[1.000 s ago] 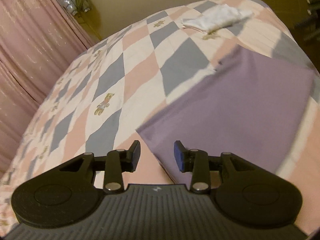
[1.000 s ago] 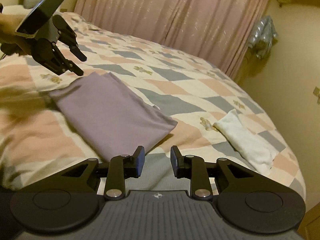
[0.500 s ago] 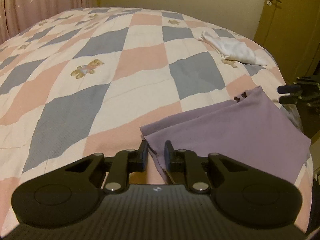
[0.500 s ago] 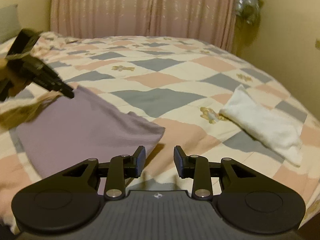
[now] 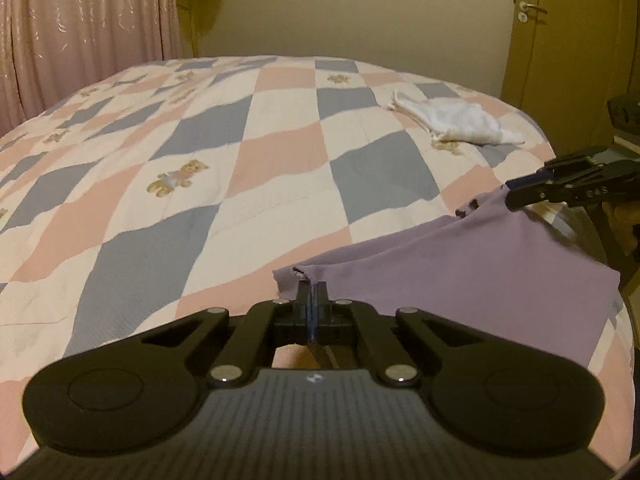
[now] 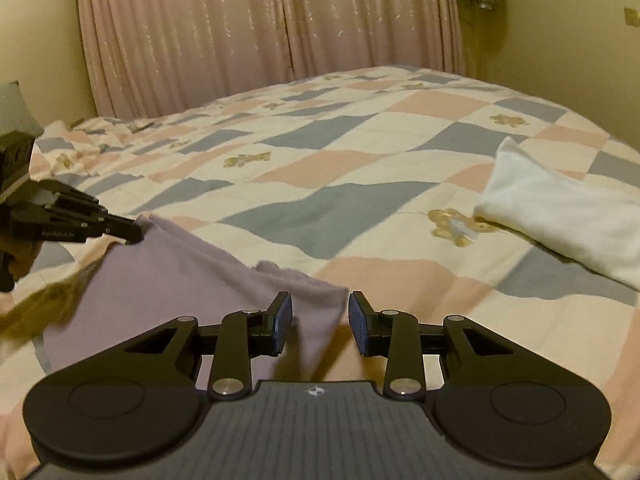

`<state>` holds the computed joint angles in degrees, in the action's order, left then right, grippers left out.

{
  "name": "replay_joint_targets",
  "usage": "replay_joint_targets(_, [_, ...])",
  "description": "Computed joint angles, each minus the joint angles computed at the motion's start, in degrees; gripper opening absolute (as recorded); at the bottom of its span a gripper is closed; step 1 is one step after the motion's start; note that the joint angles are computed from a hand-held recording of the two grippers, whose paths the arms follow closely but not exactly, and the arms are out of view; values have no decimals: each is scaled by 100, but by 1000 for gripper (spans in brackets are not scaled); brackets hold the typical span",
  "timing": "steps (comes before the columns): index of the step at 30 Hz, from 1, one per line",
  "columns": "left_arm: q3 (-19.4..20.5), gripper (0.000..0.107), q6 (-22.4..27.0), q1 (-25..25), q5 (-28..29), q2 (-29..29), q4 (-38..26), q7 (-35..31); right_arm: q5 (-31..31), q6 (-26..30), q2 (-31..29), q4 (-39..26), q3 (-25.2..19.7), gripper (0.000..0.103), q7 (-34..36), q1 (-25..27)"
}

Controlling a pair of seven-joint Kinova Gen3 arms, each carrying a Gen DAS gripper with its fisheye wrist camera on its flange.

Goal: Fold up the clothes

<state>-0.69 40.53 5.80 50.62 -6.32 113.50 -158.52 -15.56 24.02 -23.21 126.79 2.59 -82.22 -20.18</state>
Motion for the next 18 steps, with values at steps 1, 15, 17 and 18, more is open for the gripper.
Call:
replay_joint_targets(1, [-56,0,11,-5,136,-35,39,-138,-52,13,49,-24,38,26,-38,-7])
replay_joint_targets(15, [57,0,-315,-76,538,275,55,-270,-138,-521,48,177,142,3,-338,-41])
replay_joint_targets(17, [180,0,-395,-105,331,386,13,-84,-76,-573,70,184,131,3,-358,-42])
replay_joint_targets(18, [224,0,-431,-97,209,446,-11,35,-46,-599,82,188,123,3,-369,-40])
